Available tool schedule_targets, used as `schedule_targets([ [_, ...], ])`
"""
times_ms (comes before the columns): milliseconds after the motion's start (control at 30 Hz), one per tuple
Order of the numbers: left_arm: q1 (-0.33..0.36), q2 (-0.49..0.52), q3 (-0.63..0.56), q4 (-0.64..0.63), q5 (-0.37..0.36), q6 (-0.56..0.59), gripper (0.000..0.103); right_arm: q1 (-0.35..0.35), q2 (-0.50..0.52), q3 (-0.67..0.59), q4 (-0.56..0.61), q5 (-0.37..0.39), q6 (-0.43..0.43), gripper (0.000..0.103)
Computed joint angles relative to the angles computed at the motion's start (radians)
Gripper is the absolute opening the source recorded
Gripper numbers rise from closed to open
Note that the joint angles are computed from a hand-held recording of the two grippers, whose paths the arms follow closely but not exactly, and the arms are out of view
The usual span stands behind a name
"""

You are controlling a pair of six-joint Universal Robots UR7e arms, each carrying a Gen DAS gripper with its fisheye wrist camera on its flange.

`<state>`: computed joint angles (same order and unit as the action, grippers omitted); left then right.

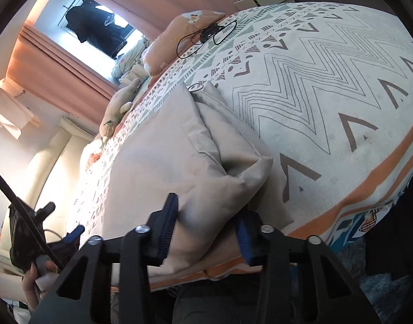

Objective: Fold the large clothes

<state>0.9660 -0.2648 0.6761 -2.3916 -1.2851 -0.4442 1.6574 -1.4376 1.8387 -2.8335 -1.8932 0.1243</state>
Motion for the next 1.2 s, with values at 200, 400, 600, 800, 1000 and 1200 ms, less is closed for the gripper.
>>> schedule_targets([
  [200,0.019,-0.039,0.088,0.006,0.057,-0.059,0.059,0.023,0.005,0.000,-0.068,0.004,-0.040,0.006],
  [400,0.029,-0.043,0.121,0.023,0.039,-0.073,0.047,-0.008,-0.038,0.058,-0.087,0.015,-0.033,0.006],
  [600,0.030,-0.032,0.128,0.023,0.044,-0.087,0.047,-0.041,-0.080,0.095,-0.038,0.062,0.000,0.006],
  [800,0.037,-0.021,0.100,0.024,0.048,-0.071,0.047,-0.030,-0.082,0.044,0.039,0.045,0.002,0.014],
  [1000,0.048,0.022,0.005,0.065,0.042,-0.058,0.047,0.009,-0.061,-0.010,0.058,-0.023,-0.014,0.073],
  [1200,0.060,0.094,-0.146,0.137,0.037,-0.051,0.047,0.009,0.000,-0.141,0.183,-0.026,-0.055,0.073],
])
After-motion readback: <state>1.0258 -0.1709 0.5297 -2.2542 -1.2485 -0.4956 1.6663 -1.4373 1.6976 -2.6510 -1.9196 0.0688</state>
